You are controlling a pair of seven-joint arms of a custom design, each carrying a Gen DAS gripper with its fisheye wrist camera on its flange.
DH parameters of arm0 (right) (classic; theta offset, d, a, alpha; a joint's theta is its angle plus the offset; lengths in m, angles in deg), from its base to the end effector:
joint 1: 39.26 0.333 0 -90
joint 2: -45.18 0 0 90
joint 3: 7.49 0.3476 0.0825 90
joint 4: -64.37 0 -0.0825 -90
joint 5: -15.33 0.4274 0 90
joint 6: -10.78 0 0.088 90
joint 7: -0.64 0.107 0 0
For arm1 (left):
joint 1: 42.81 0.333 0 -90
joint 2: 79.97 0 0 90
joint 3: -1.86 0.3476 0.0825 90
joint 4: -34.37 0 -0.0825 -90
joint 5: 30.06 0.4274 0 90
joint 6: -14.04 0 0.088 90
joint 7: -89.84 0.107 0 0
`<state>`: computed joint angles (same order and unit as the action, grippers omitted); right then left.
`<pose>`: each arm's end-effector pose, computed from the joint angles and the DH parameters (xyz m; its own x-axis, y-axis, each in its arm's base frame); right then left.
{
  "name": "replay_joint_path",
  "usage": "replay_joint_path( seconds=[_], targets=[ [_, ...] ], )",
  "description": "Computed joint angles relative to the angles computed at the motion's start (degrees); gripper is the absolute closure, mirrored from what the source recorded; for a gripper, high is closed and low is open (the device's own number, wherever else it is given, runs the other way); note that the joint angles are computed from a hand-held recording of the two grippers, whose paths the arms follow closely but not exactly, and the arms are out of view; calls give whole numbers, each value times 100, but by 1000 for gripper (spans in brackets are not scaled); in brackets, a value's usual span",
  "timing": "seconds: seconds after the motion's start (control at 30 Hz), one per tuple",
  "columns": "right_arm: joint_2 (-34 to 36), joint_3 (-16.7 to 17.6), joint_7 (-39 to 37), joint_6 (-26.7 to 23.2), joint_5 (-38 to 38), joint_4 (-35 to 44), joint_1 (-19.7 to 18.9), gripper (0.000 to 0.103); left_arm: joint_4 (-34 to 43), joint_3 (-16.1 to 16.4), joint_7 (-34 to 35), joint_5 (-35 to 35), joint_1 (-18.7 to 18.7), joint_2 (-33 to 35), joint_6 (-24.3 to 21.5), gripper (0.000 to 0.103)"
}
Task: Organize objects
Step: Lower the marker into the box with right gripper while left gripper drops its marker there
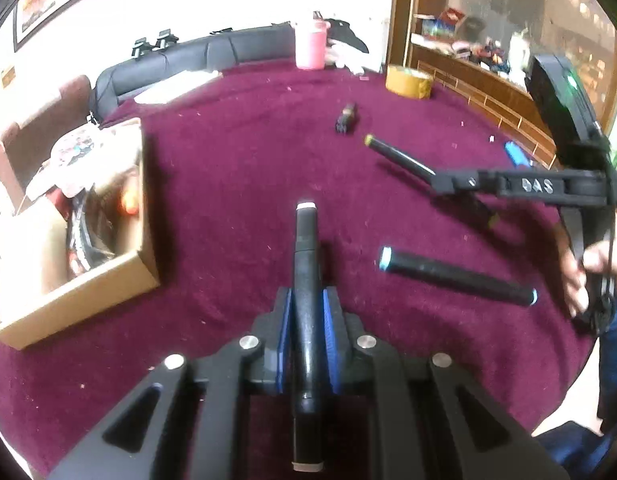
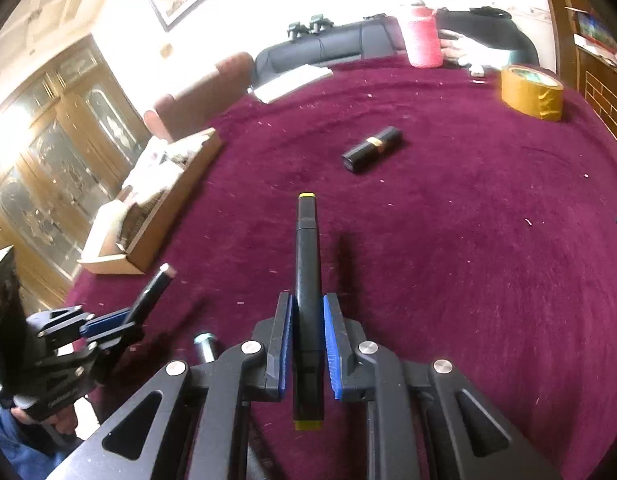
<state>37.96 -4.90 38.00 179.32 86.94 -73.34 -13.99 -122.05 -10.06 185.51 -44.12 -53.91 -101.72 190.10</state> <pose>0.4912 0.1902 0.4099 0.3522 -0.8687 -0.3483 -0.7667 -0.0544 -0.6397 0.4174 -0.1562 0.4188 -0.2843 -0.9582 0.0319 -0.7280 0.1941 -0.6575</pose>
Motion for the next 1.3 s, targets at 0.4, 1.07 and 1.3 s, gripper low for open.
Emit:
replay_joint_path(
  seconds=[0.4, 1.07, 1.3],
  targets=[
    [-93, 250, -427, -404, 856, 216, 178, 86, -130, 1402, 978, -1480, -1092, -317, 197, 88],
    [1034, 845, 686, -593, -464, 1716, 399, 86, -296, 2668, 1998, -2455, -1081, -1206, 252, 88],
    [1572, 1122, 1400, -528, -1299, 2336, 309, 86, 70, 2935, 2358, -2566, -682, -1090, -28, 88]
  ],
)
